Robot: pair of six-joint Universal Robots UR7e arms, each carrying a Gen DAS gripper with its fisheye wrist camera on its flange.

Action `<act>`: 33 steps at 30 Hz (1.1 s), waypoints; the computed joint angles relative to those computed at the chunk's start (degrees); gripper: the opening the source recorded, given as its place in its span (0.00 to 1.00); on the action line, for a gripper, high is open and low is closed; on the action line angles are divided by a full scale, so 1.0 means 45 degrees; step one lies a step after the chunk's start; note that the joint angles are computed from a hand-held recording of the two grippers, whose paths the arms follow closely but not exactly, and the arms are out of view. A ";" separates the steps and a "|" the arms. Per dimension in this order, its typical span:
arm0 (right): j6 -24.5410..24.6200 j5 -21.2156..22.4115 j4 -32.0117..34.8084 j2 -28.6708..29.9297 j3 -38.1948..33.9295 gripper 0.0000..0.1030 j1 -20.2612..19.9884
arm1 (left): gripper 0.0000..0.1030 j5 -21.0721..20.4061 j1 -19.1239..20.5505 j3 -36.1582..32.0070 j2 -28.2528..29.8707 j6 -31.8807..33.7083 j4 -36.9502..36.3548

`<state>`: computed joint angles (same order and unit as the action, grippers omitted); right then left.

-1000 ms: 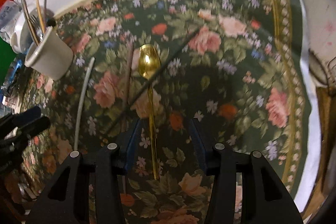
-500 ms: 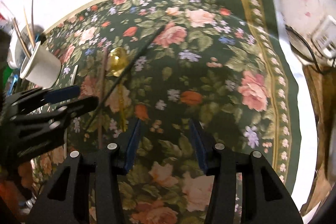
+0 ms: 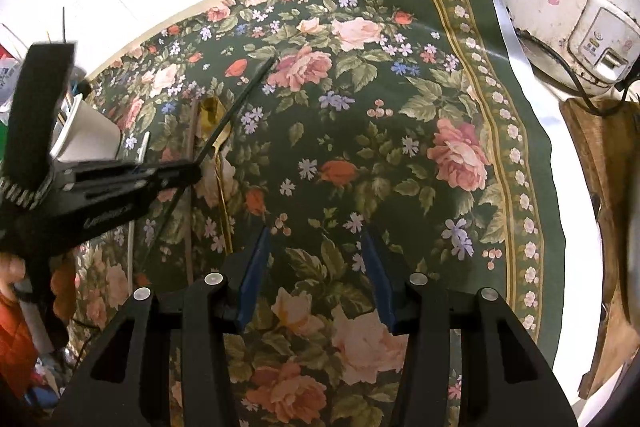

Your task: Organize utensils

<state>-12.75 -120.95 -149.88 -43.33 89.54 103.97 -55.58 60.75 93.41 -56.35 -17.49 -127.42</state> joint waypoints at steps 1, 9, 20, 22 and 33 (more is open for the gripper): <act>-0.0042 0.0000 -0.0022 0.0046 -0.0039 0.43 0.0028 | 0.04 -0.0005 -0.0026 0.0162 -0.0149 -0.0051 0.0137; -0.0254 0.0306 0.0148 0.0307 -0.0335 0.43 0.0180 | 0.04 -0.0278 0.0037 0.0516 -0.0595 -0.0300 0.1860; -0.0169 0.0363 0.0282 0.0307 -0.0399 0.43 0.0156 | 0.16 -0.0007 0.0121 -0.1234 0.0495 0.0532 0.1837; -0.0095 0.0376 0.0320 0.0247 -0.0373 0.43 0.0111 | 0.17 0.0169 0.0156 -0.1630 0.0829 0.0595 0.2130; -0.0346 0.0374 0.0373 0.0258 -0.0387 0.43 0.0193 | 0.09 0.0973 0.0115 -0.2252 0.1695 0.2049 0.1832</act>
